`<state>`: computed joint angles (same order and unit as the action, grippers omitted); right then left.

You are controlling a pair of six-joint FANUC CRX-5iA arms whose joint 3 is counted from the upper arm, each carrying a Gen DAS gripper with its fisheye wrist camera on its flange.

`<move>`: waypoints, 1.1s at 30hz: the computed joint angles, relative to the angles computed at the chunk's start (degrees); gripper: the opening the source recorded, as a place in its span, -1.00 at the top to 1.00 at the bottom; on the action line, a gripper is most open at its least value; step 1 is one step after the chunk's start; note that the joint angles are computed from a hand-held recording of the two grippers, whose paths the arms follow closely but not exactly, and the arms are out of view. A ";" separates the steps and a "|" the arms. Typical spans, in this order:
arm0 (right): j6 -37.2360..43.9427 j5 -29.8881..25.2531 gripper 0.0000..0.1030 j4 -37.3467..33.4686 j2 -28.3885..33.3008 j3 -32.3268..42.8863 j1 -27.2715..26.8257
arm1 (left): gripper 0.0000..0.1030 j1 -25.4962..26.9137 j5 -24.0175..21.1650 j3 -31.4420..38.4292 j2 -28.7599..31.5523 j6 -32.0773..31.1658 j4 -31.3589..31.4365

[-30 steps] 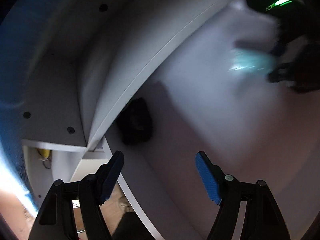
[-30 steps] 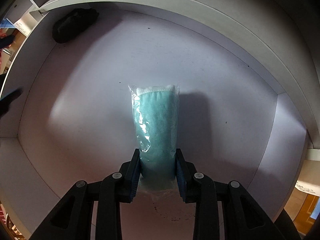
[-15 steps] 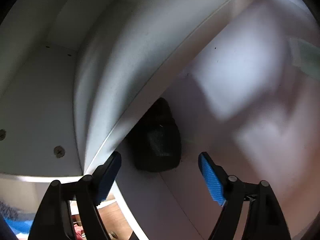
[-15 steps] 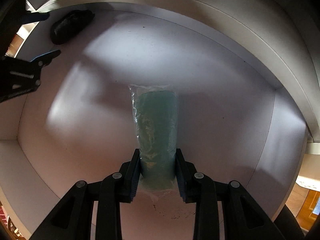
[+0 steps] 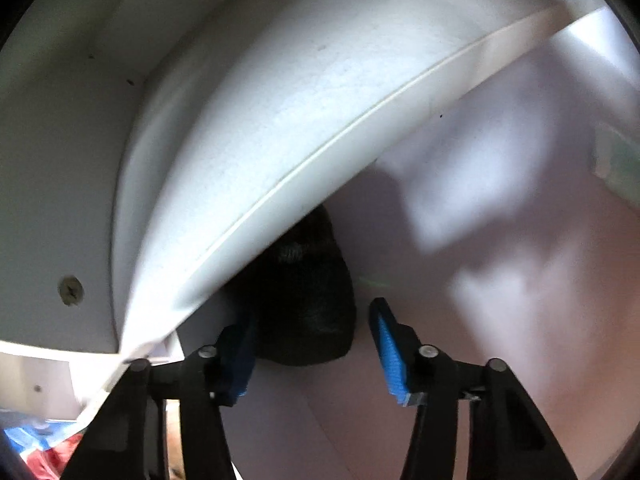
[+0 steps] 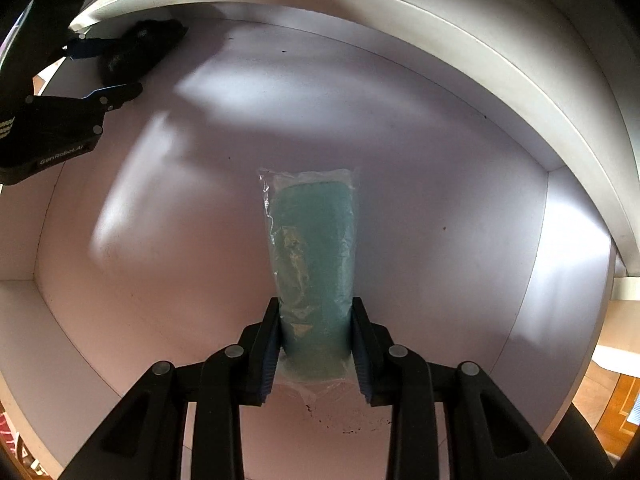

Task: Organize soft objects
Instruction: 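Move the open left tool back into the drawer toward the black sock, then grasp the black knit sock in the drawer with the left tool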

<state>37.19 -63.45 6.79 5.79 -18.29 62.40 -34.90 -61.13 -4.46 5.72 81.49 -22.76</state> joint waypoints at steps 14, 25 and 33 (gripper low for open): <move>-0.14 -0.54 0.39 0.12 -0.08 0.46 0.06 | 0.26 5.80 -5.17 -10.93 -8.84 -18.73 15.25; 0.15 -0.60 0.39 0.04 -0.22 0.42 -0.02 | -0.56 6.07 -2.85 -11.85 -9.60 -8.31 18.94; 0.05 -0.72 0.41 -0.03 -0.29 0.25 0.14 | 0.02 13.80 -3.17 -11.92 -4.65 -6.84 29.34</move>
